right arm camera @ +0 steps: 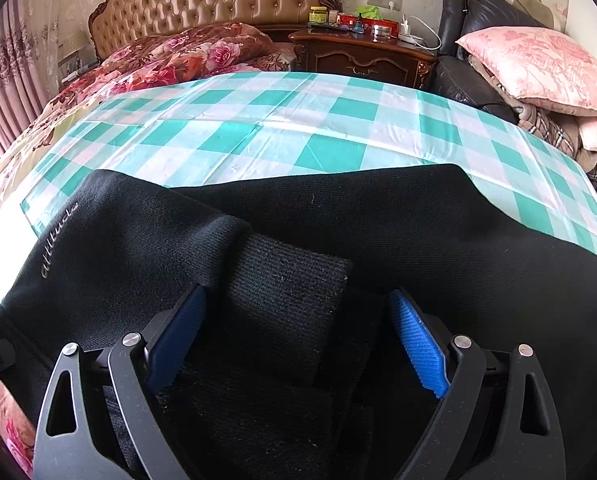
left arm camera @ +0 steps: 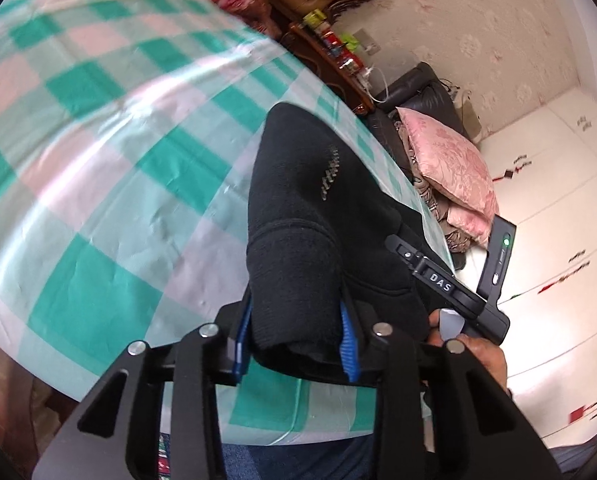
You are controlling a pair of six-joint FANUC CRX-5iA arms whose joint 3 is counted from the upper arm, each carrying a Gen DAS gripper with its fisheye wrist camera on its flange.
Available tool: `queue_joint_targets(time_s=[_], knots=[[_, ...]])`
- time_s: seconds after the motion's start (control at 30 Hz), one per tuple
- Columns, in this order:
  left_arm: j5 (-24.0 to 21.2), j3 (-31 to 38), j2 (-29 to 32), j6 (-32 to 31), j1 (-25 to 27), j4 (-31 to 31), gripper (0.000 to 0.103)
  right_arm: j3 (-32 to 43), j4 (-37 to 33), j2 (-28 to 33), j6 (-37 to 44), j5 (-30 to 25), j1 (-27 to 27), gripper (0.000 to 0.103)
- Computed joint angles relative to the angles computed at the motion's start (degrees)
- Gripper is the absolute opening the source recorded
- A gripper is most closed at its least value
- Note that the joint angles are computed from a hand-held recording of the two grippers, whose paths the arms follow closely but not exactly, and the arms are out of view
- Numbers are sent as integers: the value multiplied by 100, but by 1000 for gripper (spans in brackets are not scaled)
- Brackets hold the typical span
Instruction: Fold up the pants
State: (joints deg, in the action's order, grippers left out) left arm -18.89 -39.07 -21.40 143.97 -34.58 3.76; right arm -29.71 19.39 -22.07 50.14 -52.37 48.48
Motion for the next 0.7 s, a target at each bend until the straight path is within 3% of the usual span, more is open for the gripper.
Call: queue_joint_targets(time_s=[0.1, 0.17, 0.23, 0.3, 0.43, 0.57, 0.7], knots=[[-769, 780, 160, 1106, -387, -1379, 33, 636, -235, 237, 371, -636, -70, 89], [-1322, 1277, 329, 1644, -716, -2102, 33, 1060, -330, 266, 673, -745, -97, 89], [-1776, 1619, 461, 1948, -980, -2550, 33, 1992, -1254, 566, 1558, -1132, -337, 89], [-2332, 2045, 684, 2212, -1294, -3000, 33, 3170, -2410, 1223, 2424, -1977, -649, 89], [-3484, 2936, 1221, 2228, -1883, -3666, 32, 4819, -3450, 2497, 2947, -3637, -695, 89], [-4396, 3730, 1719, 1961, -2380, -4203, 32, 5352, -2963, 3098, 2954, -4078, -105, 89], [-5032, 4408, 2128, 1456, -2730, -4608, 31, 5415, -2820, 3264, 3002, -4236, -30, 88]])
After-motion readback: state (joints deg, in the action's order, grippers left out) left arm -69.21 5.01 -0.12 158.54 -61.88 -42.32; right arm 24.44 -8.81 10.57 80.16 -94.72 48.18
